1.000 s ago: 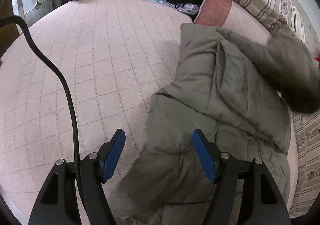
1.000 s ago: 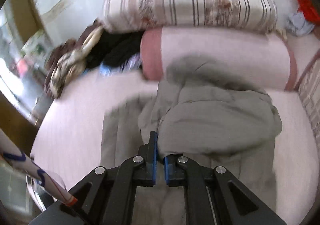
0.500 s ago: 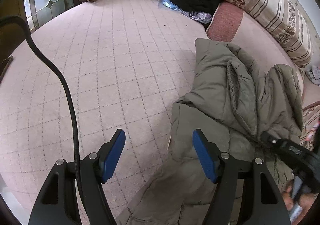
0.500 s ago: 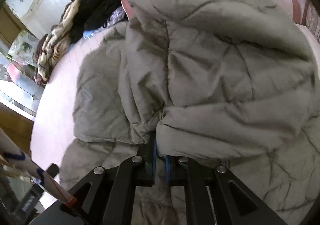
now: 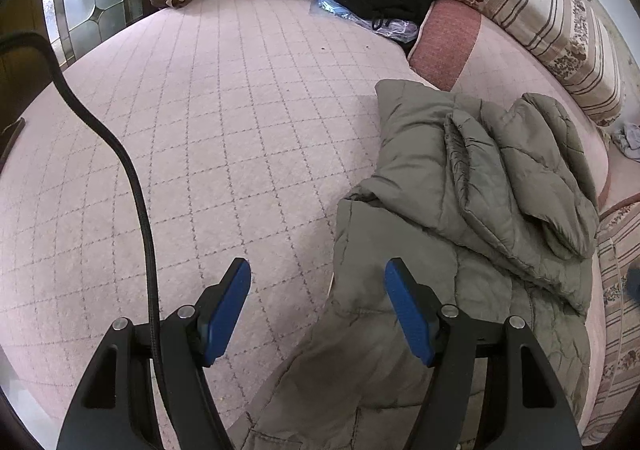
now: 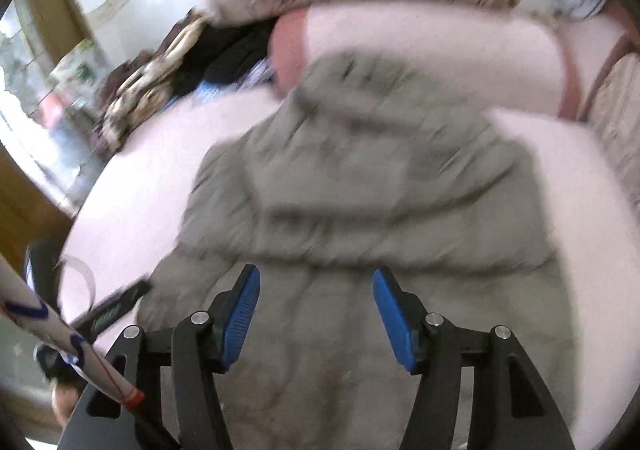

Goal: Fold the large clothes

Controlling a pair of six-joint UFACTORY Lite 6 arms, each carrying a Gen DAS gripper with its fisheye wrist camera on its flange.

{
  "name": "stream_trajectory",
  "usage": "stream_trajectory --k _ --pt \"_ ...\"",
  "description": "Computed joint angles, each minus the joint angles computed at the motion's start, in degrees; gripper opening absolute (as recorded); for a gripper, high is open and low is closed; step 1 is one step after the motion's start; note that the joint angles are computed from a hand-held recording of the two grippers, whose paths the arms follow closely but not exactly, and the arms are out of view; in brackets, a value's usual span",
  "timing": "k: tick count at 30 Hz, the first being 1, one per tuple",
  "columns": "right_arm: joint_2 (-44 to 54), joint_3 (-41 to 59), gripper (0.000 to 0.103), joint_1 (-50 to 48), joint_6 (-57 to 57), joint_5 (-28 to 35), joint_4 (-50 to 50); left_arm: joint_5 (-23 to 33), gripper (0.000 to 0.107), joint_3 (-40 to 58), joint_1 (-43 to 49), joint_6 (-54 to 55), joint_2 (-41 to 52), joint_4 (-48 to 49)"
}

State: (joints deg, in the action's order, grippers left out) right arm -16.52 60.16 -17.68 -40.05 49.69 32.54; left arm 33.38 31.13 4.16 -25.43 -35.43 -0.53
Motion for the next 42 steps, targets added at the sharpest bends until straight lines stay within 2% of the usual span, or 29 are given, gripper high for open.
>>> stream_trajectory --k 4,7,10,13,15,18,22,24,27,31,34,38,42 --pt "12.95 15.09 0.063 3.26 10.71 -7.50 -7.11 -0.26 0.069 0.22 -1.26 -2.17 0.49 1.60" --pt "24.77 25.49 0.063 8.88 23.47 -12.49 -18.30 -0.67 0.069 0.48 -3.31 -5.41 1.56 4.97" --pt "32.44 29.14 0.061 12.11 29.04 -14.40 -23.99 -1.02 0.069 0.68 -4.69 -8.28 2.55 8.34" --pt "35.37 25.66 0.060 12.67 27.18 -13.72 -23.69 -1.22 0.069 1.23 -4.03 -6.86 3.33 7.26" --pt "36.65 21.28 0.060 13.09 27.10 -13.76 -28.26 -1.15 0.069 1.60 -3.04 -4.64 3.63 5.32" --pt "32.87 11.59 0.060 11.12 23.63 -20.72 -28.81 -1.08 0.069 1.87 -2.68 -3.73 3.95 4.39" --pt "31.02 12.36 0.061 9.99 22.79 -18.96 -27.78 -0.68 0.069 1.79 -2.51 -3.72 3.79 4.80" --pt "27.15 11.09 0.062 8.30 19.09 -17.43 -23.36 -0.46 0.069 1.74 -1.05 -0.62 3.70 2.62" --pt "18.36 7.45 0.065 0.03 4.90 -10.97 -10.59 0.18 0.069 1.83 1.15 3.52 3.24 -0.30" --pt "13.46 6.21 0.070 -16.09 -7.67 -2.16 -5.01 1.47 0.069 1.27 3.80 10.27 1.92 -5.27" --pt "12.47 5.04 0.070 -27.81 -15.84 -1.86 -5.36 3.39 0.069 0.59 5.97 14.94 0.09 -8.97" --pt "19.81 9.62 0.070 -42.62 -25.26 -0.89 -4.15 6.71 0.069 -0.58 7.40 19.02 -3.61 -9.57" --pt "26.08 12.34 0.074 -52.65 -32.71 0.29 -2.49 11.12 0.069 -2.95 10.17 26.20 -9.57 -11.30"
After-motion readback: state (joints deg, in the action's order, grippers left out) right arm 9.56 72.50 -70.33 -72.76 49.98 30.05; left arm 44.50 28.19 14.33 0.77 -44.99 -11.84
